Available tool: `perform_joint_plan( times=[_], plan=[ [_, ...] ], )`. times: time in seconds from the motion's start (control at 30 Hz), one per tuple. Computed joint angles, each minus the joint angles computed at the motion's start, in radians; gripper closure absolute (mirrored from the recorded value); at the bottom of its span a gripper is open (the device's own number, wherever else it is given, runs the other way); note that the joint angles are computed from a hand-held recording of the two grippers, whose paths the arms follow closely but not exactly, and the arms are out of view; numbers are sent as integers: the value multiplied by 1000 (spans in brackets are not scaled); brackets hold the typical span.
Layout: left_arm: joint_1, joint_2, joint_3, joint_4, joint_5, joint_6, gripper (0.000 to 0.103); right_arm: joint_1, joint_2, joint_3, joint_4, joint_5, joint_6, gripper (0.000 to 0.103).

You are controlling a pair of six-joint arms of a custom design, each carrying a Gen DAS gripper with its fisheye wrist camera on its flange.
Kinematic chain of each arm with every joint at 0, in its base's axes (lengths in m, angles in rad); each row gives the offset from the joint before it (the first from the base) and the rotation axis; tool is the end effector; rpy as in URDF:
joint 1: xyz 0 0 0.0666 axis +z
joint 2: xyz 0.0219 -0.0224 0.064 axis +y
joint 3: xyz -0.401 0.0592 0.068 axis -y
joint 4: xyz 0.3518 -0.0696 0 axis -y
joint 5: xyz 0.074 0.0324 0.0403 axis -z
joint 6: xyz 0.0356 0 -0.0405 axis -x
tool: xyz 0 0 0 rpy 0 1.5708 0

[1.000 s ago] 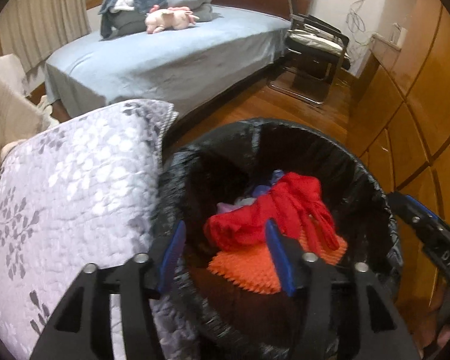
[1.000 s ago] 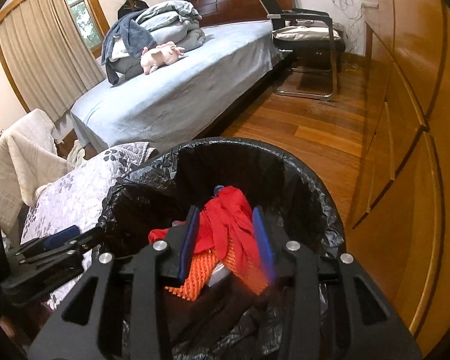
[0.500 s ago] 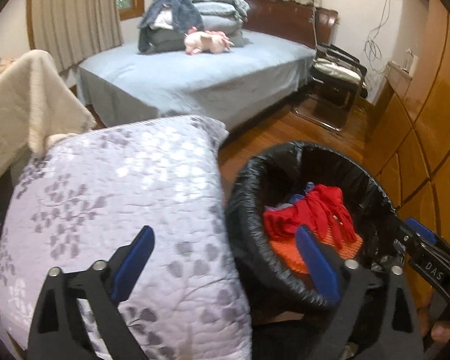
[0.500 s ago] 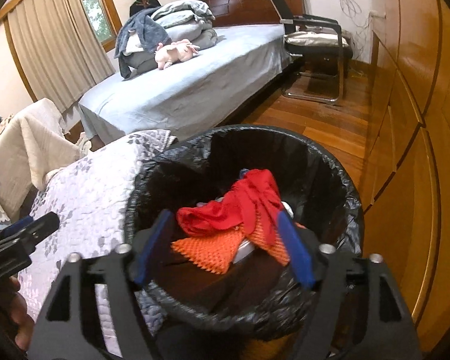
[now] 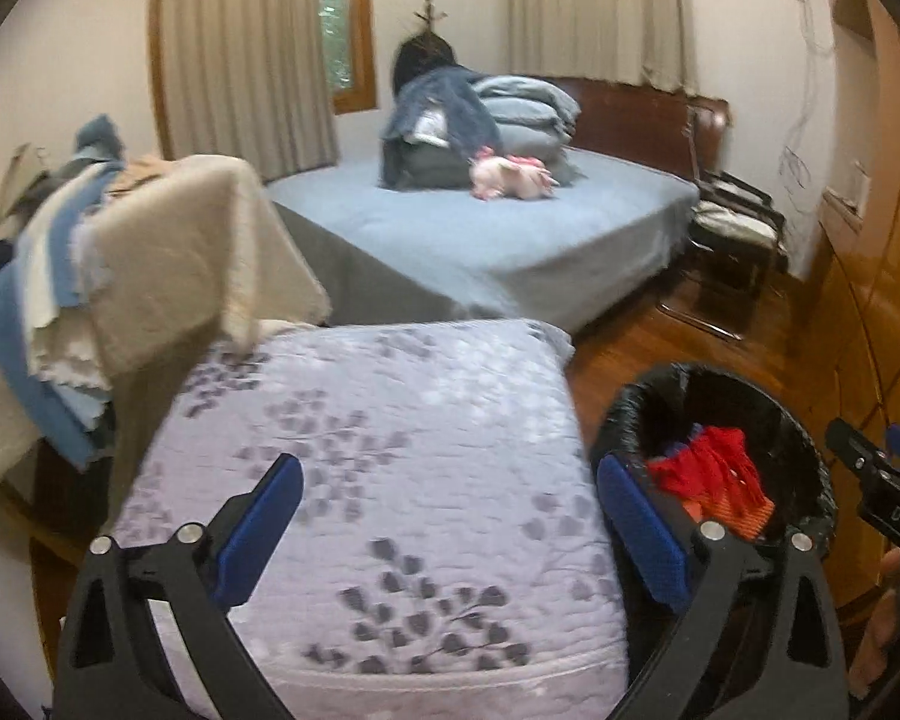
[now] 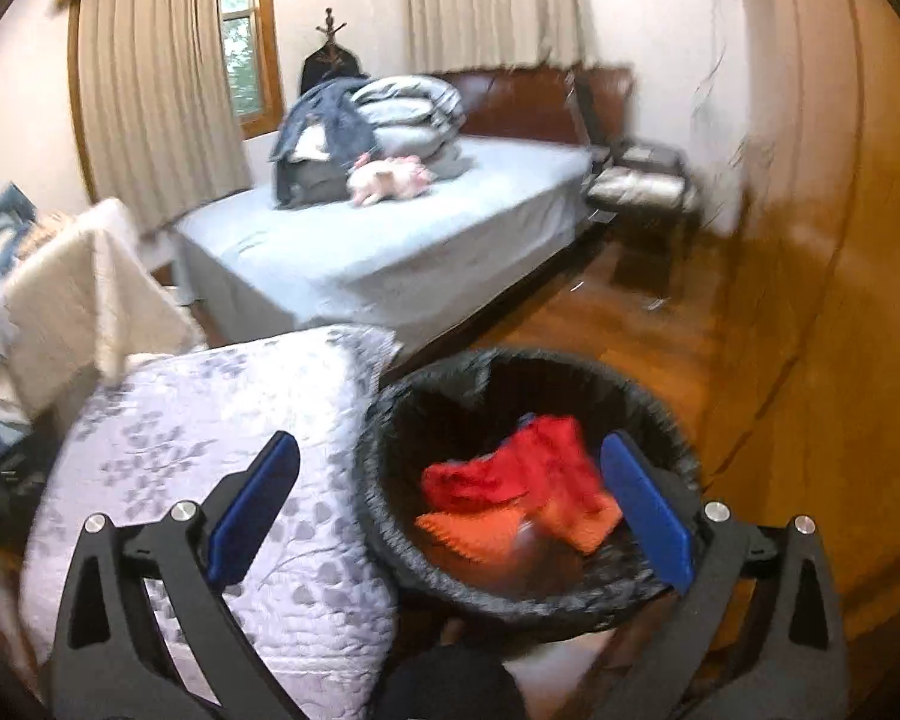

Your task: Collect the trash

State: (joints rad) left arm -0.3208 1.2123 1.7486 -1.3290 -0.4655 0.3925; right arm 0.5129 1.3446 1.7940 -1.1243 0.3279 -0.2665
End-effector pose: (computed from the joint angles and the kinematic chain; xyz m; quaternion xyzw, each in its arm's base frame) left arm 0.3099 -0.0866 0.6342 -0.1197 0.8966 0.0711 0.4204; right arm 0.3535 0.1855 0.6220 -0.0391 0.8912 0.0263 0.4512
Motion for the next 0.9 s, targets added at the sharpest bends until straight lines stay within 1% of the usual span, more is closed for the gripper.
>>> perform_joint_plan(
  times=[0.03, 0.07, 0.13, 0.17, 0.2, 0.27, 0.3, 0.4, 0.47, 0.5, 0.6, 0.67, 0.77, 0.83, 0.9],
  plan=[
    [12, -14, 8, -19, 3, 4, 6, 19, 8, 20, -20, 25, -7, 5],
    [17, -25, 13, -30, -6, 6, 6, 46, 26, 64, -68, 45, -20, 5],
    [21, -53, 24, -55, -62, 4, 6, 79, 44, 112, -115, 51, -17, 5],
    [21, -62, 26, -66, -81, 3, 6, 94, 40, 118, -111, 36, -4, 5],
    [22, -73, 30, -80, -101, 1, 6, 109, 35, 123, -101, 4, 8, 5],
    [29, -101, 33, -95, -124, -8, 6, 132, 21, 124, -82, -32, -4, 5],
    [36, -114, 35, -102, -124, -10, 6, 150, 15, 130, -80, -18, -24, 5],
    [68, -156, 41, -117, -99, -12, 6, 210, 11, 172, -87, 52, -22, 5],
    [86, -179, 53, -133, -105, 1, 6, 240, 1, 186, -76, 79, -22, 5],
    [87, -187, 55, -139, -115, 5, 6, 257, 2, 205, -84, 95, -35, 5],
    [79, -204, 80, -187, -185, 33, 6, 305, 3, 243, -104, 145, -73, 5],
    [60, -213, 90, -224, -240, 68, 6, 343, -1, 253, -104, 203, -89, 5],
    [43, -235, 98, -259, -280, 92, 6, 396, -12, 247, -97, 279, -105, 5],
    [37, -250, 108, -273, -268, 108, 6, 413, -13, 249, -109, 293, -122, 5],
    [24, -260, 116, -290, -302, 125, 6, 421, -14, 257, -129, 296, -140, 5]
  ],
)
